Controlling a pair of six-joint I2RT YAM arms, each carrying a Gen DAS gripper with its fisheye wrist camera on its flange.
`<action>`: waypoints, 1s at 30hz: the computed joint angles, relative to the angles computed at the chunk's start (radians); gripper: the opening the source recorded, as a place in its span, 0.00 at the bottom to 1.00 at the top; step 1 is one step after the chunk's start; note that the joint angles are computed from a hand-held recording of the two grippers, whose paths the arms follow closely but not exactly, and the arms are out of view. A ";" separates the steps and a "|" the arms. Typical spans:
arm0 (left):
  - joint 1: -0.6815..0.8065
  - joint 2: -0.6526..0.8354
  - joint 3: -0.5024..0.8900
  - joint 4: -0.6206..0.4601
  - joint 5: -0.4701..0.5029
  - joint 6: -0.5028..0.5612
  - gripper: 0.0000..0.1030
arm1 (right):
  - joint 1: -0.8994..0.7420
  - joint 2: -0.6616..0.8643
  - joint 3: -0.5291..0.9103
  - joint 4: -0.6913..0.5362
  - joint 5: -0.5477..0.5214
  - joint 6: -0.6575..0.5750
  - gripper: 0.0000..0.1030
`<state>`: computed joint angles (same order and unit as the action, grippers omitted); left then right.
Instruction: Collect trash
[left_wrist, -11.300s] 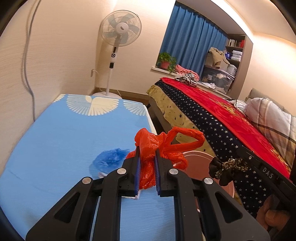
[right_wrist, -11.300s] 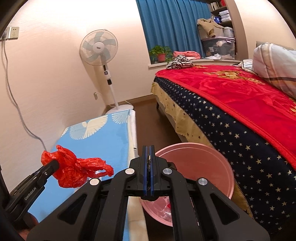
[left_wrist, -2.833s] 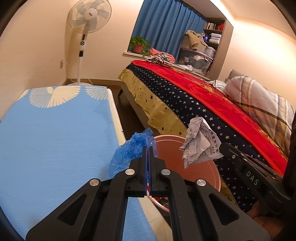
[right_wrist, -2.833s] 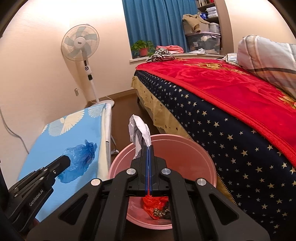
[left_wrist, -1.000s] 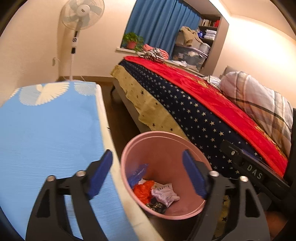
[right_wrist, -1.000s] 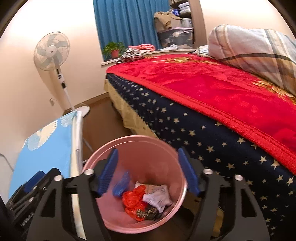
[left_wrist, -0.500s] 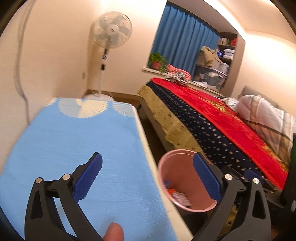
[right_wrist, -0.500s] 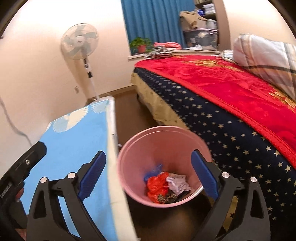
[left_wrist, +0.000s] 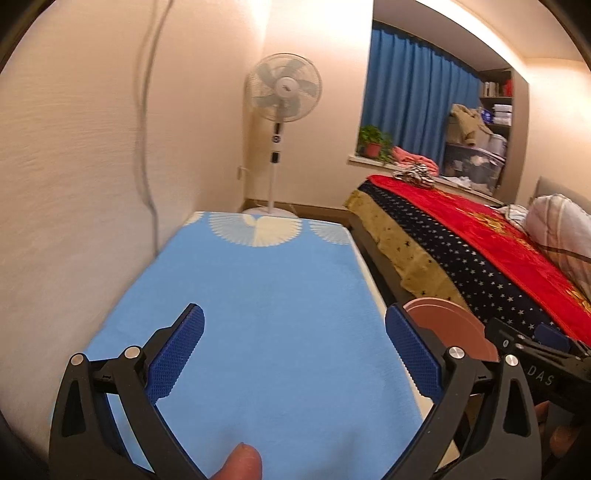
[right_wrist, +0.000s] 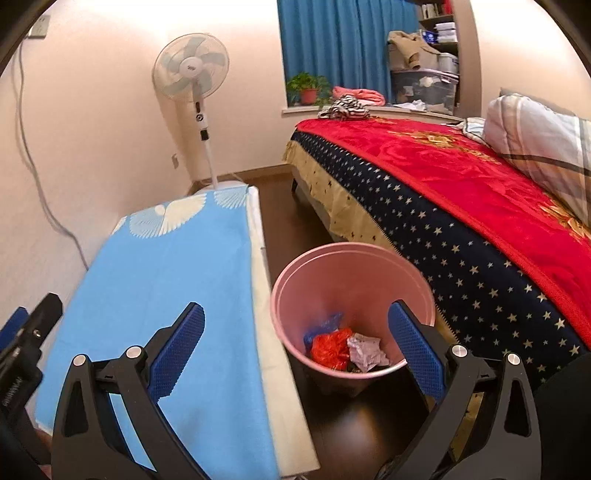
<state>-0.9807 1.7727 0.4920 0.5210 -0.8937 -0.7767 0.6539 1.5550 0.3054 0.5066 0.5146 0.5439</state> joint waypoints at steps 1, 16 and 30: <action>-0.016 -0.018 -0.011 -0.031 -0.018 -0.030 0.92 | 0.019 -0.001 0.000 -0.009 0.007 -0.002 0.95; -0.052 0.009 -0.060 -0.153 0.018 -0.276 0.92 | 0.185 0.131 -0.001 0.047 0.183 0.078 0.95; -0.021 0.085 -0.033 -0.129 0.064 -0.279 0.92 | 0.186 0.212 0.024 0.106 0.210 0.043 0.95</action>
<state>-1.0014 1.8573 0.4586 0.3915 -0.8293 -1.0558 0.8398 1.7672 0.3295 0.6128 0.7247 0.5869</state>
